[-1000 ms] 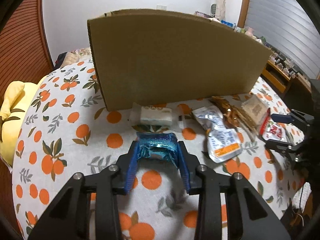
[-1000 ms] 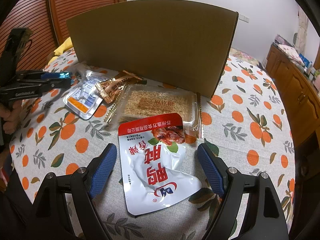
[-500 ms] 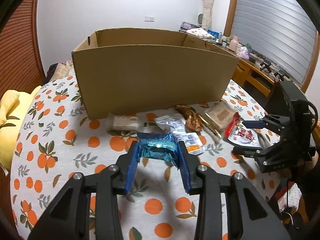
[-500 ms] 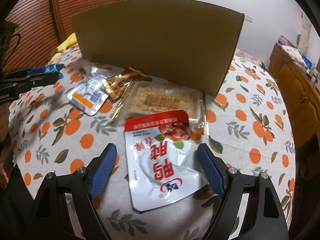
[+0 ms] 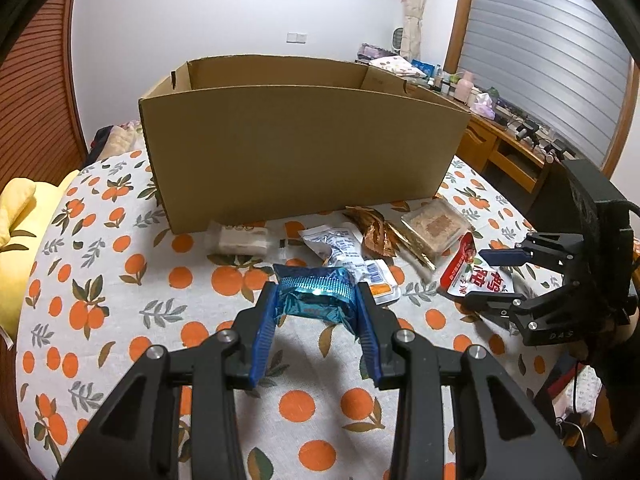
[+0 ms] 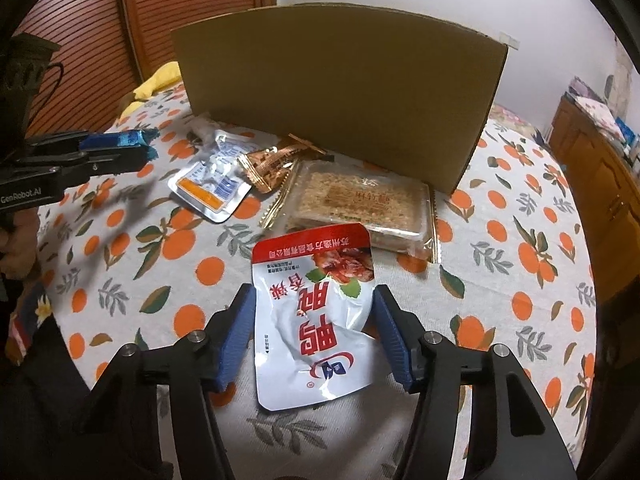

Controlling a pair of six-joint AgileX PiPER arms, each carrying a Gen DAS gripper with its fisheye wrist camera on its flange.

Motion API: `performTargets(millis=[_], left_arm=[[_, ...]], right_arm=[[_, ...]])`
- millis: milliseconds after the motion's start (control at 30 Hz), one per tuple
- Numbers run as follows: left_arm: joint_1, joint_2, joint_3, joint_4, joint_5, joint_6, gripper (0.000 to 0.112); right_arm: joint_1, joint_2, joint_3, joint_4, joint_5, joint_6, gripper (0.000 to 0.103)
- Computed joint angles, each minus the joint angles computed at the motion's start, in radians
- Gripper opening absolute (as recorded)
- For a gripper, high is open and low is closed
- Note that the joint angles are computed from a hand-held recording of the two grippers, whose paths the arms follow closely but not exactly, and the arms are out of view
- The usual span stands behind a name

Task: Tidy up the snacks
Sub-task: 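Lift and carry both held packets over the cardboard box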

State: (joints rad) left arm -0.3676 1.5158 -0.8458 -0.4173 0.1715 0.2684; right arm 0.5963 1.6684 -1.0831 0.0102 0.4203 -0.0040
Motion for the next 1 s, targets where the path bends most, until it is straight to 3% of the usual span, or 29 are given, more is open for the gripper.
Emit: performTargets(millis=[667,1000], left_arm=[[-0.022,-0.022,-0.032,0.093,0.029,-0.088,0.036],[-0.024,-0.027,-0.148,0.2,0.084,-0.154,0.036]], right_arm=[[0.008,-0.068,0.027,-0.027,-0.055,0.051,0.06],[0.002,-0.107,-0.034,-0.054,-0.038,0.05,0.06]])
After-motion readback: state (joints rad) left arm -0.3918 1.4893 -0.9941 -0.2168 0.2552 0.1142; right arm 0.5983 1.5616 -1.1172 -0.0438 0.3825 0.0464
